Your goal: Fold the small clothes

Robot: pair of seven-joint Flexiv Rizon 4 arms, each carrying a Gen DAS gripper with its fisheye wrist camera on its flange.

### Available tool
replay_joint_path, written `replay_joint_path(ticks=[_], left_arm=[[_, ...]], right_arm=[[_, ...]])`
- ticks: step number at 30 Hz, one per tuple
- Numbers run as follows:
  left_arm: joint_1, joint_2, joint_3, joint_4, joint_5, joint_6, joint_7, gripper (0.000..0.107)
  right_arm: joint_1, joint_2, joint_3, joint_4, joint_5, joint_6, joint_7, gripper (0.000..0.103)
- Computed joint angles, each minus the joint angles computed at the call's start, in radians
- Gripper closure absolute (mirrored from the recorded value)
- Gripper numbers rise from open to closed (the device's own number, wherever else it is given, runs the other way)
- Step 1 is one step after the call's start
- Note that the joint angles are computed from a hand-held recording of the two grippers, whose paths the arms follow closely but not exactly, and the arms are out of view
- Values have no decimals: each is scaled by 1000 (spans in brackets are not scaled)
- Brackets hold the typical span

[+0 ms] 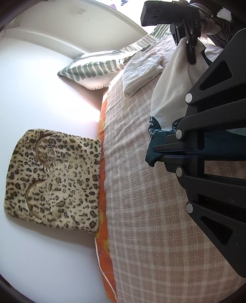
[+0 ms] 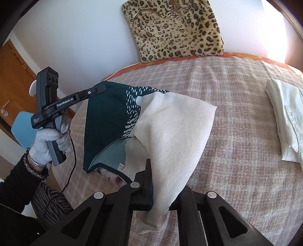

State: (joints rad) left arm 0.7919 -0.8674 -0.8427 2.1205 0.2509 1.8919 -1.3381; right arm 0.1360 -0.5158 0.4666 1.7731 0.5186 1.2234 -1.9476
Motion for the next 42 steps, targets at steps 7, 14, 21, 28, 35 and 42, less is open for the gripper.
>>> replay_joint_path(ticks=[7, 14, 21, 28, 35, 42], left_arm=[[-71, -32, -14, -61, -22, -41, 23, 107], [-64, -96, -15, -107, -138, -117, 18, 97], [87, -275, -164, -143, -245, -325, 88, 67], [85, -344, -195, -211, -362, -448, 196, 57], [105, -321, -212, -131, -407, -469, 308, 57], [-42, -226, -101, -179, -449, -422, 328, 106]], right_arm=[[-22, 51, -37, 43, -10, -9, -1, 101], [-62, 12, -38, 35, 41, -68, -20, 101], [-62, -12, -39, 14, 65, -94, -43, 101], [-46, -24, -52, 6, 55, -101, -33, 101], [-57, -41, -40, -21, 70, -119, -38, 100], [-42, -56, -51, -38, 62, -129, -27, 100]])
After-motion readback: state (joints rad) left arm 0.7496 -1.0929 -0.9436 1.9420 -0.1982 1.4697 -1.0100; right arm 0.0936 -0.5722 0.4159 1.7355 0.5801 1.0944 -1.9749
